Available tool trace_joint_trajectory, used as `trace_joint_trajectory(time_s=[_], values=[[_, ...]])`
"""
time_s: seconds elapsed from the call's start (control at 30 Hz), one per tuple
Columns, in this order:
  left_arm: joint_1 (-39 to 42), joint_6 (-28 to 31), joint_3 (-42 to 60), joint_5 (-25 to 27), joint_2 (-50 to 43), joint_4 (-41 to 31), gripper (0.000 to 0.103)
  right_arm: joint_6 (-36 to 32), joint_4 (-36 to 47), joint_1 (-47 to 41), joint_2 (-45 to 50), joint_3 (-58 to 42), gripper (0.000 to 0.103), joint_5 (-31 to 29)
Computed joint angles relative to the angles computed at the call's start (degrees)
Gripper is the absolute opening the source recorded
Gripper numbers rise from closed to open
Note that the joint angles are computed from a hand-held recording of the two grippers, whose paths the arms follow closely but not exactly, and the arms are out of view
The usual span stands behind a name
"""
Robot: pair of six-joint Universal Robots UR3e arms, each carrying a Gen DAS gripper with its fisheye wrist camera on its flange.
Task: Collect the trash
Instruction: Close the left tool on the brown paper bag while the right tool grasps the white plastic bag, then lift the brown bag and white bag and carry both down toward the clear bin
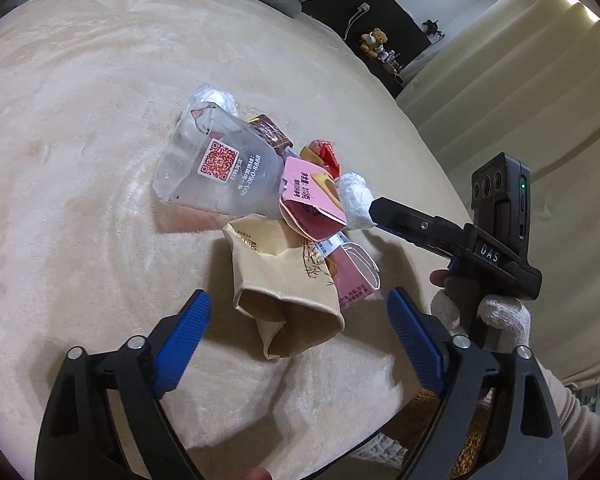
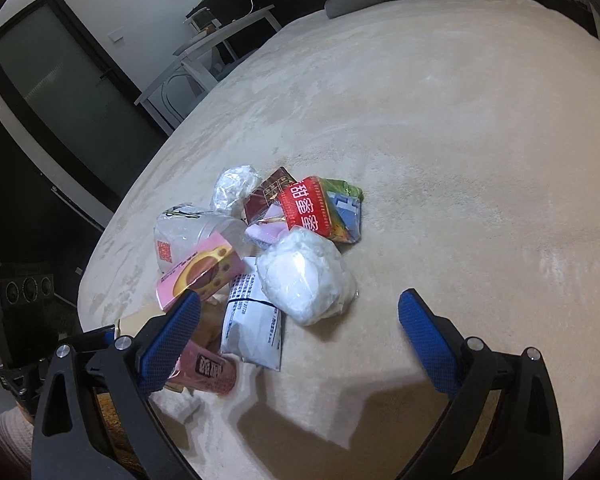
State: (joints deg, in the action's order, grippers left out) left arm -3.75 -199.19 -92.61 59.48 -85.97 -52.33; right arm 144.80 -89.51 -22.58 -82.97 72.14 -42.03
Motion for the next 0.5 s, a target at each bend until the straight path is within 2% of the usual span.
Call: trace_joint_trajectory(time_s=[0.03,0.1,0.13,0.17,0.2,0.23,0.27,0.37,0.5], values=[[0.27,0.11,0.18,-0.46,-0.45,-0.12,0.083,0.06,0.49,0.16,1.01,-1.03,0.095,0.17],[0.94,-0.27,0.18,-1.51,-1.07,0.01,0.073,0.27,1.71,0.89,3.24,-3.74,0.085,0.26],[1.36,-0.59,-0.08,-1.97,-1.03,0.11,0.071,0.82,1.53,1.33,3.95,-4.59,0.075,-0.21],[1.44,-1.15,-0.43,-1.36,-0.86,0.63,0.066,1.67,0.83,1.9,4.46,-5.19,0.07,-1.11],[1.66,-1.57,-0.86,-0.9,-0.48,0.96,0.058,1.59,1.43,2.2,5.16,-6.16,0.058,-1.74],[1.99,-1.31,-1.11,-1.58,-0.23,0.8,0.051,1.68,1.74,2.19,5.33,-6.33,0.054,-1.63],[2.42,-0.69,-1.36,-2.64,-0.08,0.73,0.042,1.76,1.87,1.91,5.19,-6.17,0.053,-1.32],[1.88,1.03,-0.71,-1.83,-0.15,0.06,0.041,1.81,0.9,1.35,4.11,-4.91,0.051,-0.66],[1.31,1.74,-0.2,-1.24,-0.34,0.5,0.033,1.56,0.35,1.11,2.87,-3.85,0.05,-0.29]])
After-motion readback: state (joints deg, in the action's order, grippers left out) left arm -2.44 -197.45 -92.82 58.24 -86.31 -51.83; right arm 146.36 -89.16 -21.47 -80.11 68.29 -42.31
